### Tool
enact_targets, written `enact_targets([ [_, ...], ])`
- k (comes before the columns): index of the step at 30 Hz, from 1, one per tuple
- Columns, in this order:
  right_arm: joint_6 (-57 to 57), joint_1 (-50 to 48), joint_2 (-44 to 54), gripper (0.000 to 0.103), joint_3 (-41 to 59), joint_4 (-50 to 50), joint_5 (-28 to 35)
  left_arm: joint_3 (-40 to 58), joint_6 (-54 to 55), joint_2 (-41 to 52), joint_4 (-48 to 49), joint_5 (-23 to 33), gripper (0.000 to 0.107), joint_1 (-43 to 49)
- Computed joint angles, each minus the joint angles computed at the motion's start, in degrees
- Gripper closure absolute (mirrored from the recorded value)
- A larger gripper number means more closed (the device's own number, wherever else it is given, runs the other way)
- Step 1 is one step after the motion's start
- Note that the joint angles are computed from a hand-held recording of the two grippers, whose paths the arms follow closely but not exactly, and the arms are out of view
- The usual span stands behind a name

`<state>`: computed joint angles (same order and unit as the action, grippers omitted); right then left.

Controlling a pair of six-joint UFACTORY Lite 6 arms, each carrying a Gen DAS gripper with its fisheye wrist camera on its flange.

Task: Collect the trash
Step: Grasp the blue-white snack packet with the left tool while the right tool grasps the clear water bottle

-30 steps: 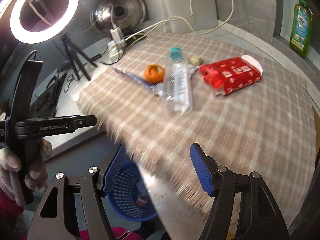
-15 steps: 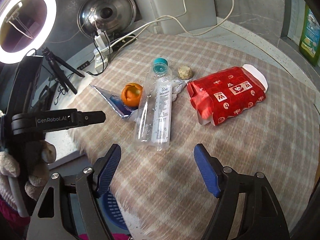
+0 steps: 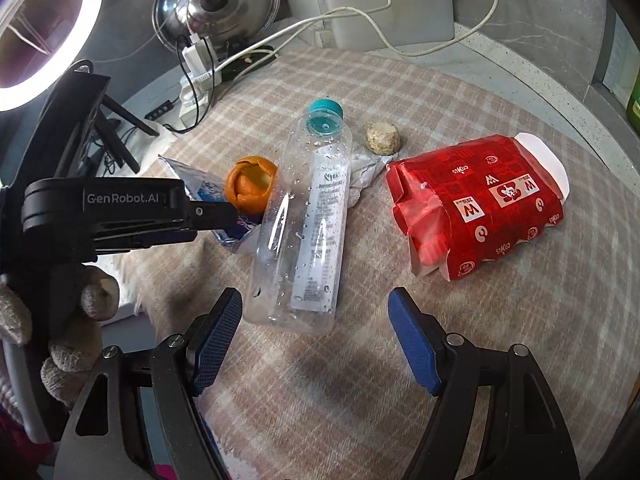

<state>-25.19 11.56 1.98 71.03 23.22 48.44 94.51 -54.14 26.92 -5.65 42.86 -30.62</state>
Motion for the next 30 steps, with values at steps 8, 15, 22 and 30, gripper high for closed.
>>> enact_targets([
  [8,-1.3,0.5,3.3,0.028,2.3,1.3,-0.1,9.2,1.4,7.5,-0.8,2.5,0.078,-0.1],
  [15,-0.1,1.8,6.0,0.028,4.4,0.2,-0.5,9.6,3.5,8.6,-3.4,0.9,0.095,1.2],
  [22,0.5,2.5,11.7,0.028,8.9,0.9,0.6,3.2,4.9,3.6,-3.1,-0.7,0.104,2.7],
  [30,0.6,1.1,15.6,0.05,11.4,4.9,2.7,-7.0,5.5,-4.9,-2.6,-2.9,0.106,3.5],
])
